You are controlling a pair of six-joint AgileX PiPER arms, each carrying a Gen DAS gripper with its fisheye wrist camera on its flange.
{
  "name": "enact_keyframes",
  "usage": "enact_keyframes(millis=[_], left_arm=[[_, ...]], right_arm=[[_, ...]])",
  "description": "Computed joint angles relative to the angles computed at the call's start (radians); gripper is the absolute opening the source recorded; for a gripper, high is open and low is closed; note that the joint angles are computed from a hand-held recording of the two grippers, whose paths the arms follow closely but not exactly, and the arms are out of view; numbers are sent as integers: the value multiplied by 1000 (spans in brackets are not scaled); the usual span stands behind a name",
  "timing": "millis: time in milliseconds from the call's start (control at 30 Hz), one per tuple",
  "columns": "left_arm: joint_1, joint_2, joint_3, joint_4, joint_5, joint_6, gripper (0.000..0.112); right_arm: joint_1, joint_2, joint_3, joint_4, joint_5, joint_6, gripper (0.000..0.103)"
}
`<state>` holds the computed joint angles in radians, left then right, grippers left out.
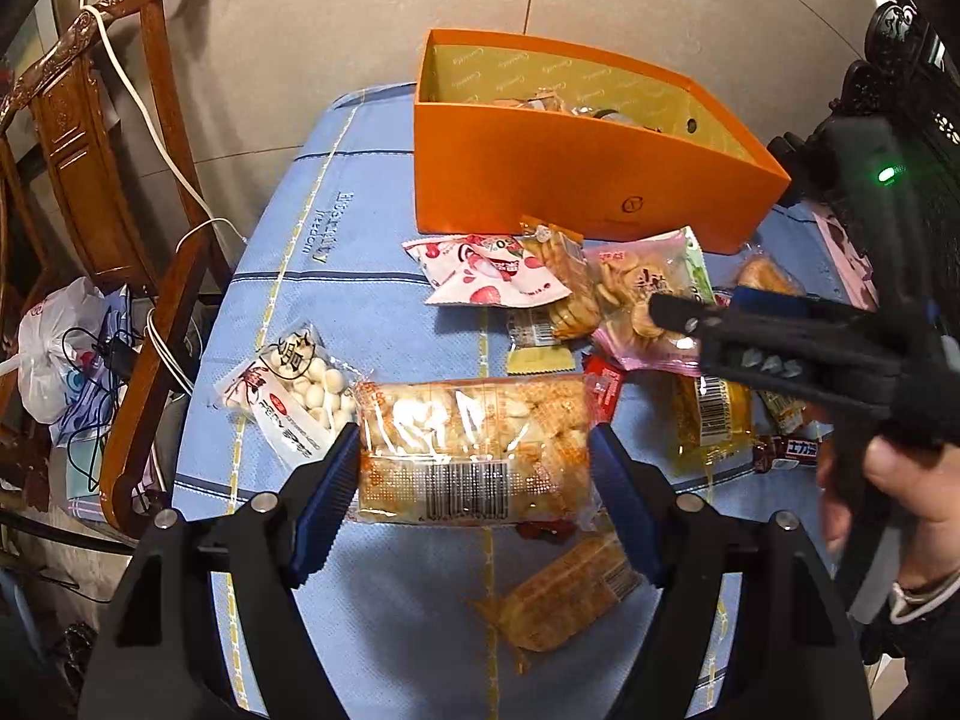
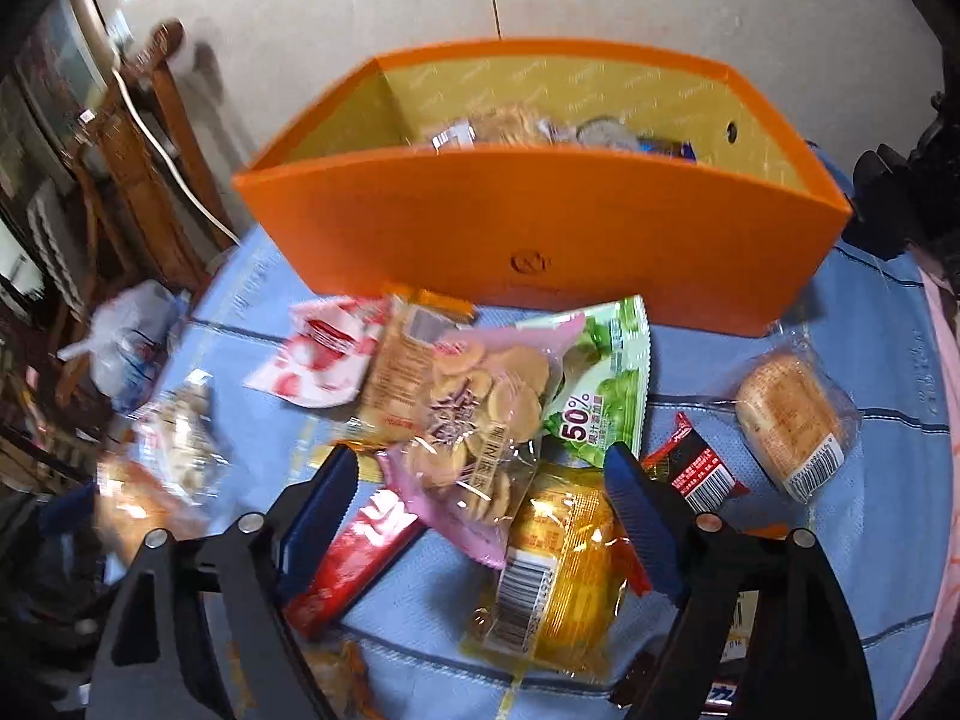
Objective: Organize snacks
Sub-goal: 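Grasp the large clear cracker bag with the left tool while the right tool grasps the pink round-cracker bag, then carry both cracker bags into the orange box and open both tools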
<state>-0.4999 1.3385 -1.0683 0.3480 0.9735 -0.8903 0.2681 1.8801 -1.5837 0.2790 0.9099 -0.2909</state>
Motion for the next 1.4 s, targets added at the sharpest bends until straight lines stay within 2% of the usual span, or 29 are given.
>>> enact_keyframes(millis=[167,300,400,433,467,500,633,733,1033,1233,1400], left_arm=[[52,-1,3,-28,-20,62,74],[97,3,3,-58,-39,119,74],[124,7,6,-80,-53,157,74],[129,8,7,-85,-56,166,74],[137,10,9,-92,-62,177,74],[139,9,12,-96,-65,182,74],[144,15,5,-111,-72,210,74],[146,21,-7,-115,-76,221,74],[109,47,-91,-92,-50,222,74],[77,109,-276,-52,-13,238,74],[73,255,-549,-7,45,279,74]], right_arm=[[37,41,-11,-64,-14,65,83],[83,82,-46,-162,-25,142,74],[101,101,-61,-205,-26,168,64],[104,109,-72,-199,-15,153,56],[121,108,-69,-233,-21,164,54],[132,103,-63,-261,-28,175,38],[102,82,-57,-176,-4,123,30],[79,18,-1,-138,-32,96,30],[-25,-146,33,7,21,-68,29],[-110,-147,-118,46,107,-129,30],[-155,-49,-388,62,221,-126,30]])
